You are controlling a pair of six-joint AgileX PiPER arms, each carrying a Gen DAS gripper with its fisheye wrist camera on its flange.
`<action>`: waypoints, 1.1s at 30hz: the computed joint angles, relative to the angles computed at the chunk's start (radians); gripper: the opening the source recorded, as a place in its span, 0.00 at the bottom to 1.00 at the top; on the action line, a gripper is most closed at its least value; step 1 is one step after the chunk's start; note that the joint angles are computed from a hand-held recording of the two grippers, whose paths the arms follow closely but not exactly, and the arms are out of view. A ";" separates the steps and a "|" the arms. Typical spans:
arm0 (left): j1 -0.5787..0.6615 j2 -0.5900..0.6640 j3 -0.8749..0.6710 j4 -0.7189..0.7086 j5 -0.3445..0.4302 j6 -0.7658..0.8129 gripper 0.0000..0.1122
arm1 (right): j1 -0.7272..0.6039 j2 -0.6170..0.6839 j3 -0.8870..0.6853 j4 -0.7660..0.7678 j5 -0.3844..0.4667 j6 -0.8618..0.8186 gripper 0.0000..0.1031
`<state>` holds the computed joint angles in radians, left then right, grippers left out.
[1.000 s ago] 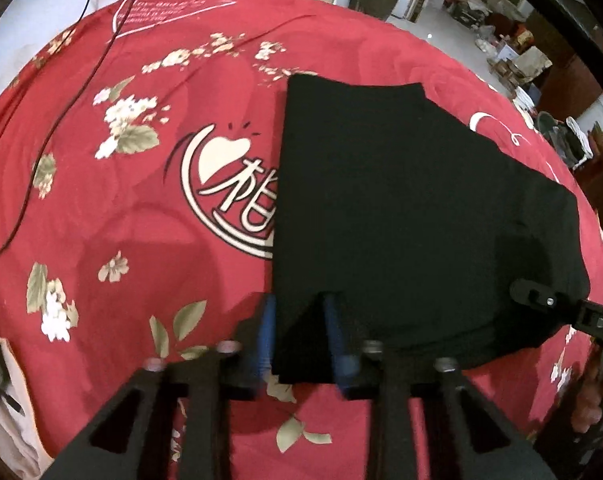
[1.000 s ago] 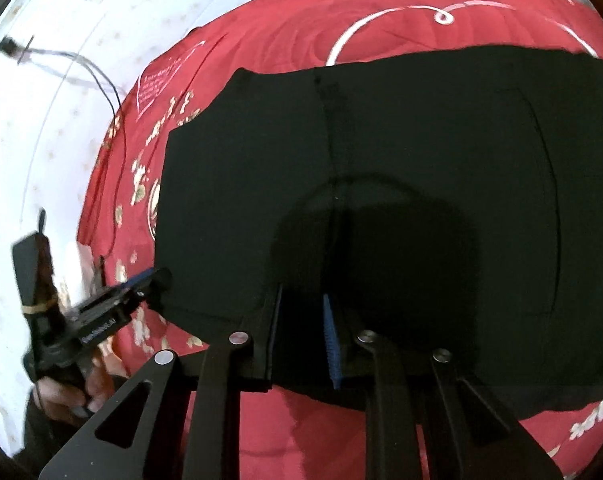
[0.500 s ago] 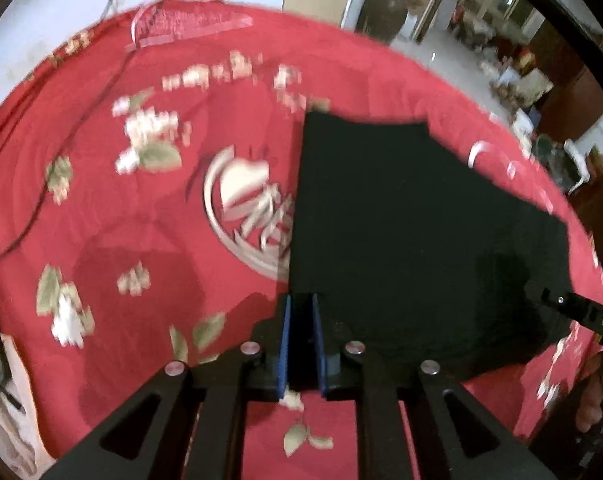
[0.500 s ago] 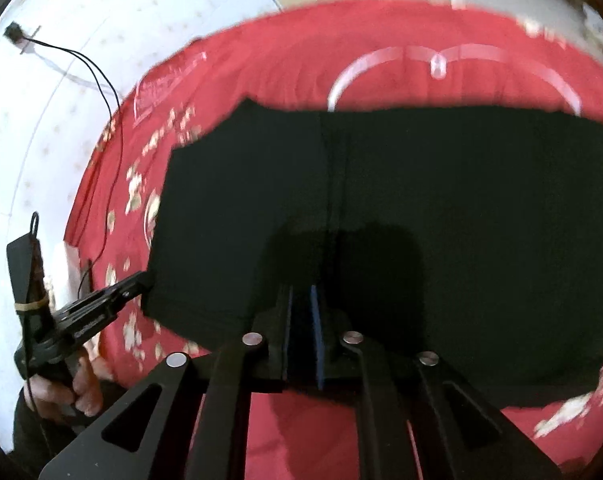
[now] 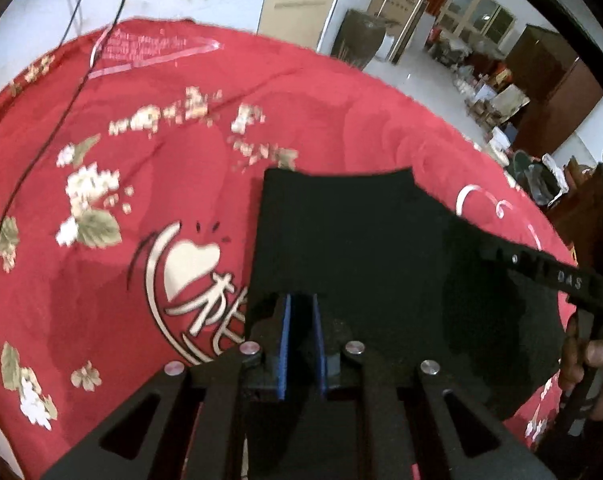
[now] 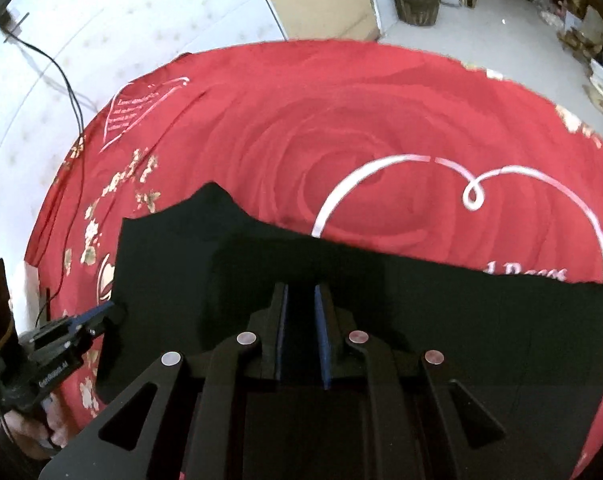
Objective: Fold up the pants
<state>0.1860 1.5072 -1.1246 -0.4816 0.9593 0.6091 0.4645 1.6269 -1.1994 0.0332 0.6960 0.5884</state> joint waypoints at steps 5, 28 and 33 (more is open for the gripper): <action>-0.018 0.005 0.016 0.032 -0.006 0.003 0.13 | 0.068 -0.023 0.087 0.005 -0.012 0.022 0.13; -0.149 -0.327 0.198 0.214 0.156 -0.185 0.19 | 0.355 -0.407 0.274 -0.190 0.279 0.384 0.18; -0.170 -0.460 0.147 0.199 0.258 -0.258 0.19 | 0.476 -0.507 0.219 -0.278 0.394 0.540 0.22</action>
<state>0.0155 1.0468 -0.9777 -0.2827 1.2172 0.3511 0.9405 1.1198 -0.9805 -0.2450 1.0904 1.1283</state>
